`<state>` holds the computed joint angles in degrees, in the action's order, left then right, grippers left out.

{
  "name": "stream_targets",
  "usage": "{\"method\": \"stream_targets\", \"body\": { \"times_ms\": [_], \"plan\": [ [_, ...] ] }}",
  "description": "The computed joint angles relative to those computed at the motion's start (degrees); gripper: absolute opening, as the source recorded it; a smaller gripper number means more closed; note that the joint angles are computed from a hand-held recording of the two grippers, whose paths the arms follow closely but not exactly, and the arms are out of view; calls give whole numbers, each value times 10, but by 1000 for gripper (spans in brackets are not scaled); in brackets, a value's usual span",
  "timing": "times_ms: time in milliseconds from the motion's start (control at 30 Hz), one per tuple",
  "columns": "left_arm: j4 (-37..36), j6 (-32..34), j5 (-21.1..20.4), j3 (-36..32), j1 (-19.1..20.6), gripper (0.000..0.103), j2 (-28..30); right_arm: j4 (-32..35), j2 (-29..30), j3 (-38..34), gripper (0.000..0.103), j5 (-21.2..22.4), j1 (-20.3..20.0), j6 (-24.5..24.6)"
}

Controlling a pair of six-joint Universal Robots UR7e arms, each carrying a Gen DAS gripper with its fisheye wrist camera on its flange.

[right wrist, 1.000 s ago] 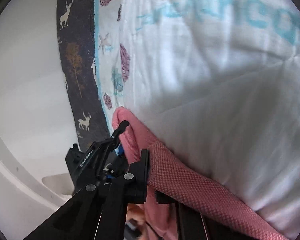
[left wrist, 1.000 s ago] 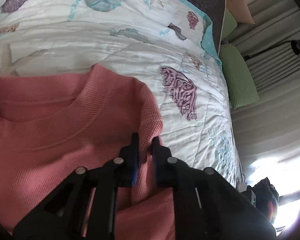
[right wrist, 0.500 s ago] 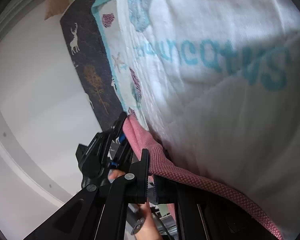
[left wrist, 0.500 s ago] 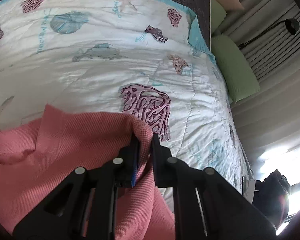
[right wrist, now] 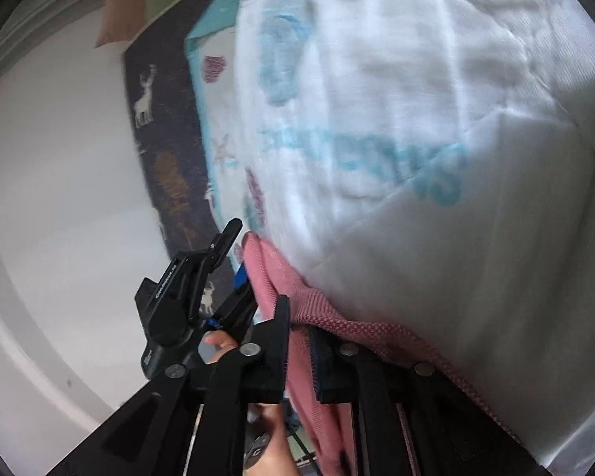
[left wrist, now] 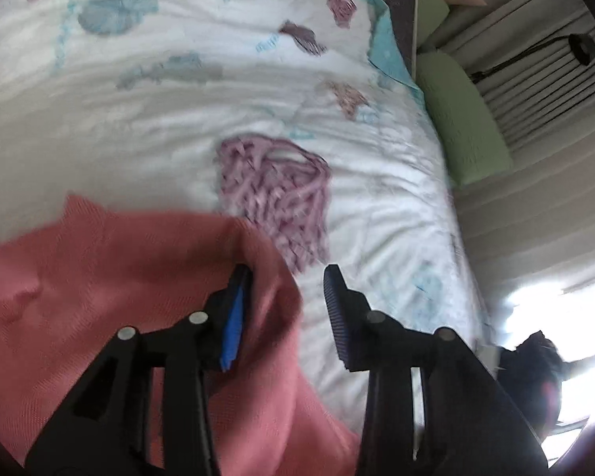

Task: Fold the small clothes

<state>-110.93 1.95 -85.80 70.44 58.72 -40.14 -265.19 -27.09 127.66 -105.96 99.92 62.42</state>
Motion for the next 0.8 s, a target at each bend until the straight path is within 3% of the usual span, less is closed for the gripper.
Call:
{"method": "stream_targets", "body": {
  "times_ms": [33,67,133,167,267,300,333,367,400,433,467,533,567,633,700,800],
  "plan": [
    [44,-12,-33,-27,8,57,7,7,-8,3,20,7,0,-6],
    [66,-17,-56,-42,14,70,10,16,-17,5,38,13,0,-19],
    [72,-14,-66,-43,15,73,2,51,-43,4,63,26,5,-60],
    [60,-3,-46,-33,9,74,-7,69,-52,1,71,23,10,-72],
    [58,9,5,-18,-3,74,-14,116,-67,-6,72,22,9,-70],
    [69,4,6,-22,-4,74,-9,109,-63,-7,71,41,-1,-57],
    [80,0,3,-23,-4,74,-5,108,-62,-7,64,51,-7,-51],
    [84,0,5,-19,-5,74,-3,112,-64,-5,47,56,-10,-47],
    [77,3,15,-12,-9,74,-4,119,-67,-2,36,56,-15,-45],
    [63,8,34,-1,-16,74,-5,117,-63,1,15,57,-18,-42],
    [44,11,59,13,-25,72,-6,111,-59,2,8,58,-21,-39],
    [22,9,73,21,-31,62,-5,84,-42,4,6,54,-23,-37],
    [12,1,80,23,-33,49,-3,76,-38,3,6,47,-19,-39],
    [6,-11,96,21,-35,35,2,71,-38,4,6,23,-7,-49],
    [-5,-4,118,26,-38,12,0,69,-41,4,6,-8,5,-56],
    [-18,18,112,25,-37,12,-4,53,-32,1,5,-22,10,-46]
  ]
}}
